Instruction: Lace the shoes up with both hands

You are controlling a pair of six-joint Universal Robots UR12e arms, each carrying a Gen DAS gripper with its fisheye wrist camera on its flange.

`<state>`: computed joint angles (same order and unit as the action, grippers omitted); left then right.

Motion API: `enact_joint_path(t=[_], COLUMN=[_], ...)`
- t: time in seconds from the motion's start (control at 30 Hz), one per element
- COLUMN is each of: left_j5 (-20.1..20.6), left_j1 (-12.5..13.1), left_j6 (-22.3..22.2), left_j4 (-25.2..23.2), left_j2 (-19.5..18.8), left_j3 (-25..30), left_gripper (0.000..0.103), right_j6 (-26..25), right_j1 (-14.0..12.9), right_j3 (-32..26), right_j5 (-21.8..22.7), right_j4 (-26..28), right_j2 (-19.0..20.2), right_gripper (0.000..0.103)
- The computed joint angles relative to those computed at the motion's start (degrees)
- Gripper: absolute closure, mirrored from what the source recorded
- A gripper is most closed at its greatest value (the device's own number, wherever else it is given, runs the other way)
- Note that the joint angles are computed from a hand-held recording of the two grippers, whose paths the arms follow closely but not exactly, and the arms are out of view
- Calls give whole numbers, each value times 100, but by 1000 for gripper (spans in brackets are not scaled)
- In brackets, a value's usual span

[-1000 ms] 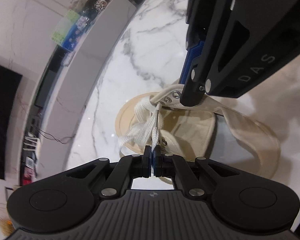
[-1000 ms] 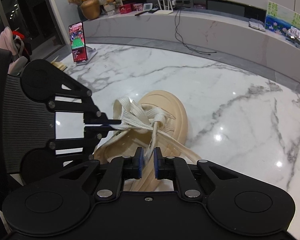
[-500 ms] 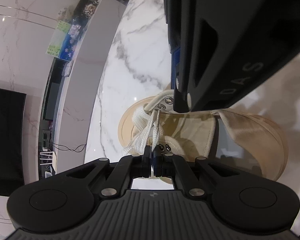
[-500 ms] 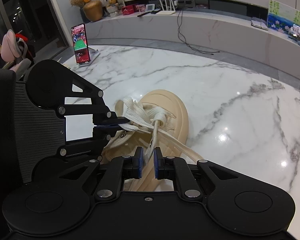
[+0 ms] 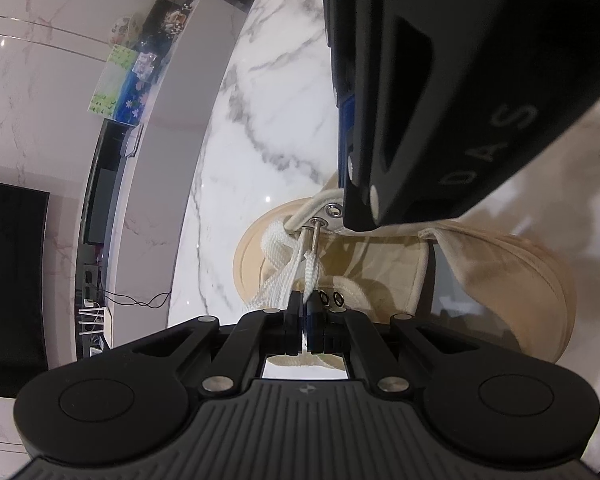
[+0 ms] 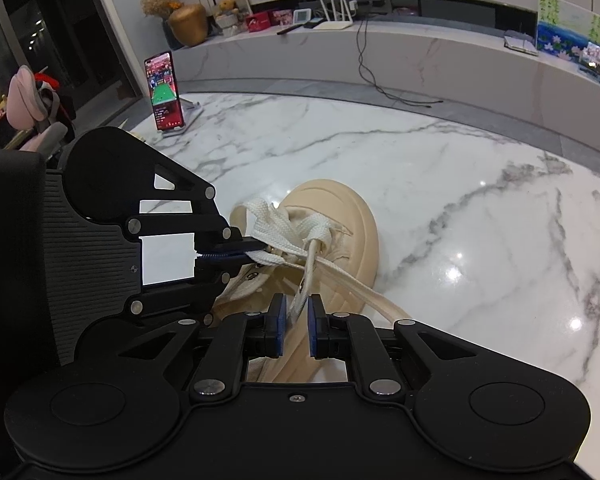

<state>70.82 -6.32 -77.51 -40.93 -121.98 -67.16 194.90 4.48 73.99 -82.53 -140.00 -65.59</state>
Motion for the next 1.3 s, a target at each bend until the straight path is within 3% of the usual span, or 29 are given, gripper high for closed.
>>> enact_joint_path(t=[0.23, 0.43, 0.57, 0.9, 1.3], left_j5=[-89, -176, -179, -211, -213], left_j1=[-21, -51, -67, -84, -74], left_j6=[-24, -118, -149, -319, -390], left_j4=[66, 122, 112, -322, -472], left_j2=[46, 53, 46, -124, -178], left_j3=[-100, -144, -131, 264, 415], left_gripper=[102, 102, 102, 100, 100], right_j6=[130, -101, -507, -1463, -2441], right_j1=[-83, -139, -121, -33, -127], right_j3=[166, 306, 311, 127, 146], right_j5=[144, 119, 176, -253, 216], right_j4=[-216, -318, -366, -234, -648], right_j2=[-124, -218, -173, 21, 137], right_gripper=[94, 94, 93, 93, 93])
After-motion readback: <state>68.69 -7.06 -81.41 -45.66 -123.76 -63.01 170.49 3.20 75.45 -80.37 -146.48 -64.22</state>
